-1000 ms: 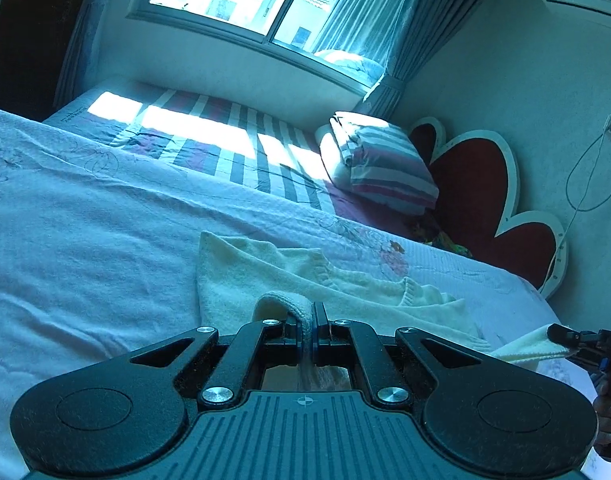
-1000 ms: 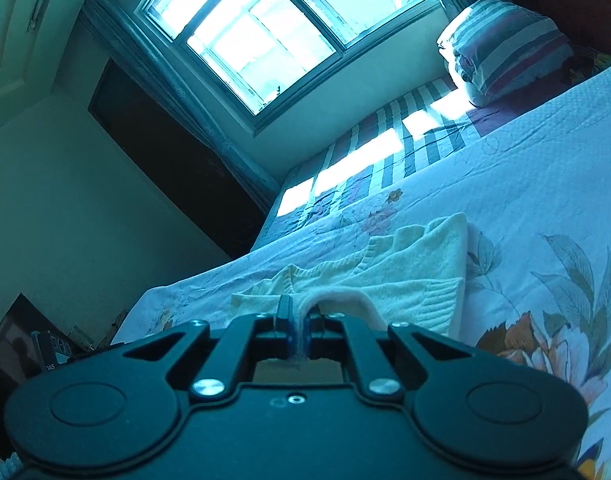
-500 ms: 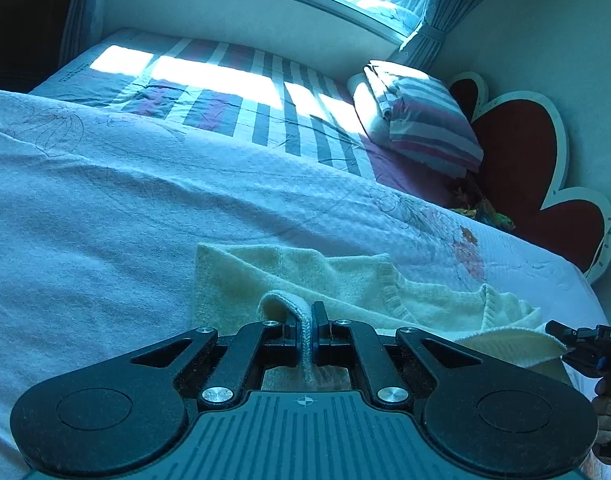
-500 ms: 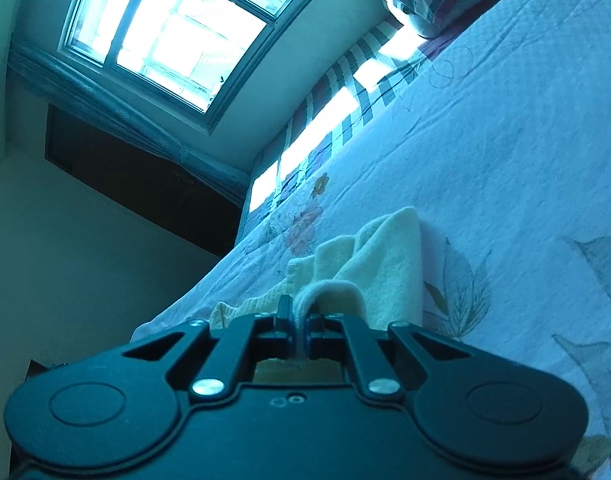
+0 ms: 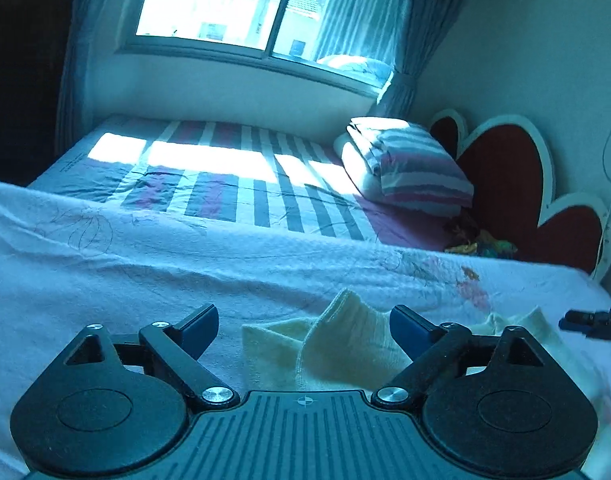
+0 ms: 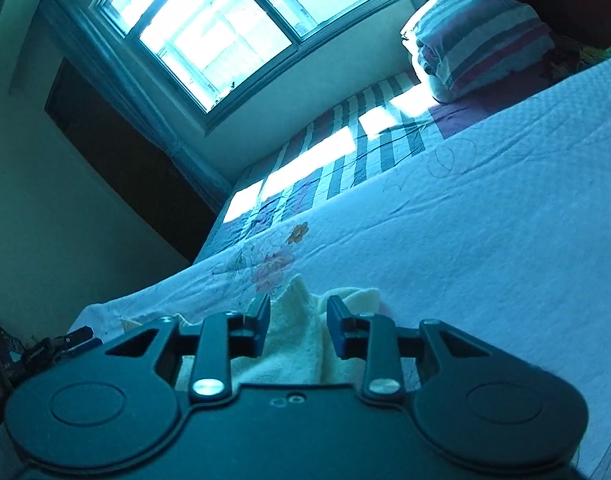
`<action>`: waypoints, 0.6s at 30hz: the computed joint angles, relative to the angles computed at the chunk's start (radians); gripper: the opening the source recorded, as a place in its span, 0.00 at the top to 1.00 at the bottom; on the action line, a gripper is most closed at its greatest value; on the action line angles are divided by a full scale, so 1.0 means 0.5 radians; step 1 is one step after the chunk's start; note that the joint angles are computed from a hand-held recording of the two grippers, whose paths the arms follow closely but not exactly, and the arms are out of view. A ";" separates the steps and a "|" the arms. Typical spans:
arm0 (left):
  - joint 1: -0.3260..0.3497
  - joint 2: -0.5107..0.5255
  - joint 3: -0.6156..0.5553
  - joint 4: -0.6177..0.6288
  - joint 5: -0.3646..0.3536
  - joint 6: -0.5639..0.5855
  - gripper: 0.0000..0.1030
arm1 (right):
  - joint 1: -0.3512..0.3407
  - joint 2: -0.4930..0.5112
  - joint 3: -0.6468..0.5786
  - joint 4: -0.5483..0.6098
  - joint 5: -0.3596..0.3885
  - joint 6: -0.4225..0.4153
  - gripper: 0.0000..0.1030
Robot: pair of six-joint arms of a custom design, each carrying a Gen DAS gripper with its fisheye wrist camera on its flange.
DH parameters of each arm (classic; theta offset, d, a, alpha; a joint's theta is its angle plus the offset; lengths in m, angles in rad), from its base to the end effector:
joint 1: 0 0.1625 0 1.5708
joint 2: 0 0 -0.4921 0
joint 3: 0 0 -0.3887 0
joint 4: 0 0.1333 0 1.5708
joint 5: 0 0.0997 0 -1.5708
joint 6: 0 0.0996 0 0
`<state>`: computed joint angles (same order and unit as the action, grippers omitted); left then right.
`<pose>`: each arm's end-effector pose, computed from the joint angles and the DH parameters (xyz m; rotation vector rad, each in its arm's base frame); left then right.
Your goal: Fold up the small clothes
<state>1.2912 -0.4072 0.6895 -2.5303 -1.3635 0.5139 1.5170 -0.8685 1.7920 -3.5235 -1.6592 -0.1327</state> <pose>-0.1182 -0.9690 0.2356 0.9582 2.5447 -0.9173 0.0873 -0.6944 0.2624 0.0375 -2.5954 1.4501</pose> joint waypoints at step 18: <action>0.002 0.378 -0.778 0.788 -0.053 0.142 0.85 | 0.086 0.179 -0.328 0.349 -0.240 -0.391 0.91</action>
<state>1.2924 -0.2184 0.3007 -2.1363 -1.3901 0.5848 1.5600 -0.7787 1.6278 -3.3490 -1.7790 -0.3282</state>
